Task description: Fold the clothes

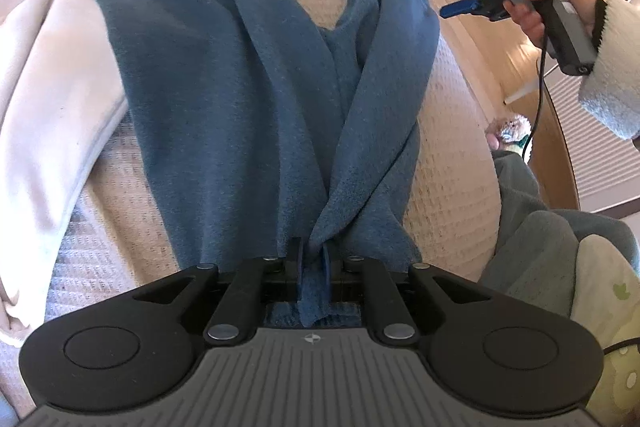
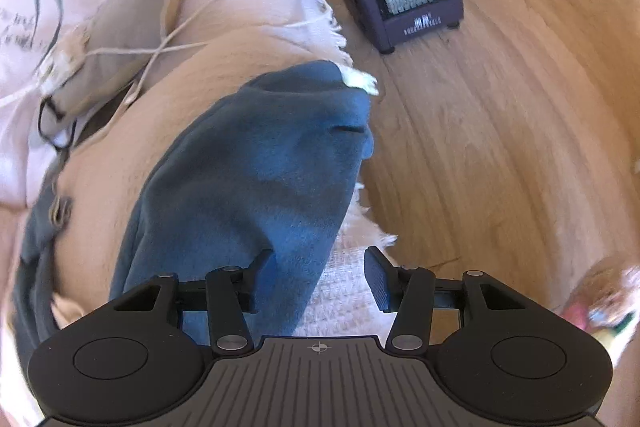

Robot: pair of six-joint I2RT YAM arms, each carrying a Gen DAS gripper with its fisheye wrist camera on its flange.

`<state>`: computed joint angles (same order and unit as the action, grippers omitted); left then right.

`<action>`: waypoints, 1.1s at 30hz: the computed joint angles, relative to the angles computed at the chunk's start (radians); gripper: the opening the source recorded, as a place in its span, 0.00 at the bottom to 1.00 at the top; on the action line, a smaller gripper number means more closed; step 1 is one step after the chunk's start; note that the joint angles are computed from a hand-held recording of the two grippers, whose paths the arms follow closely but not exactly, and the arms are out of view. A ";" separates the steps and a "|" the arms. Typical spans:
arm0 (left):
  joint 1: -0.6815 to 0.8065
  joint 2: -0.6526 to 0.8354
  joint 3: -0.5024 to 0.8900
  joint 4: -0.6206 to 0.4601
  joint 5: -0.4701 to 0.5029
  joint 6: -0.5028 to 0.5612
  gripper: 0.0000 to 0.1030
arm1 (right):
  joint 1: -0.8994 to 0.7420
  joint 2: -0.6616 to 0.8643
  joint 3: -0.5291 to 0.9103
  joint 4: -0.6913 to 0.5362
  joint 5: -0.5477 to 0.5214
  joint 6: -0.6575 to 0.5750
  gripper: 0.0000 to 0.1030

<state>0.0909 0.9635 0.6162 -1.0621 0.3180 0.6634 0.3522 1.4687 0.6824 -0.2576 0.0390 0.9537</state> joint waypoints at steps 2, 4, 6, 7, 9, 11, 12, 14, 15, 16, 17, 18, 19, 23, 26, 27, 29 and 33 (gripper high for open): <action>-0.016 0.009 -0.004 0.011 -0.001 -0.008 0.09 | 0.009 -0.006 -0.016 0.025 0.008 -0.021 0.36; -0.032 0.014 -0.008 0.021 -0.002 -0.014 0.09 | 0.026 -0.013 -0.002 0.007 0.021 -0.059 0.14; -0.045 0.010 -0.008 0.026 -0.003 -0.014 0.09 | 0.056 0.014 0.062 -0.083 0.069 -0.052 0.02; -0.043 0.003 -0.007 0.021 0.001 -0.008 0.09 | 0.077 0.025 0.090 -0.120 0.114 -0.053 0.02; -0.013 -0.005 -0.001 0.002 0.026 0.023 0.09 | 0.132 0.034 0.142 -0.187 0.212 -0.057 0.00; 0.035 -0.015 0.007 -0.029 0.054 0.063 0.08 | 0.170 0.023 0.184 -0.231 0.269 -0.060 0.00; 0.057 -0.014 0.012 -0.039 0.066 0.080 0.08 | 0.188 0.018 0.211 -0.254 0.299 -0.065 0.00; 0.103 -0.009 0.023 -0.061 0.093 0.121 0.08 | 0.220 0.002 0.267 -0.294 0.353 -0.076 0.00; 0.124 -0.005 0.031 -0.074 0.105 0.145 0.07 | 0.229 -0.001 0.300 -0.308 0.370 -0.086 0.00; 0.145 -0.001 0.038 -0.087 0.117 0.168 0.06 | 0.238 0.001 0.341 -0.325 0.380 -0.095 0.00; 0.166 0.003 0.045 -0.098 0.127 0.189 0.06 | 0.245 0.008 0.385 -0.334 0.387 -0.111 0.00; 0.184 0.005 0.051 -0.105 0.134 0.202 0.06 | 0.254 0.019 0.430 -0.339 0.393 -0.128 0.00; 0.205 0.007 0.057 -0.112 0.141 0.216 0.06 | 0.266 0.038 0.482 -0.349 0.398 -0.141 0.00; 0.298 0.014 0.063 -0.120 0.167 0.257 0.05 | 0.310 0.157 0.675 -0.350 0.369 -0.184 0.00; 0.354 0.049 0.077 -0.101 0.164 0.276 0.05 | 0.346 0.240 0.757 -0.340 0.335 -0.199 0.00; 0.379 0.057 0.080 -0.099 0.152 0.291 0.05 | 0.352 0.261 0.768 -0.340 0.307 -0.202 0.00; 0.417 0.082 0.079 -0.084 0.135 0.313 0.05 | 0.349 0.275 0.757 -0.342 0.255 -0.190 0.00; 0.426 0.102 0.071 -0.066 0.130 0.319 0.05 | 0.308 0.190 0.597 -0.302 0.160 -0.139 0.08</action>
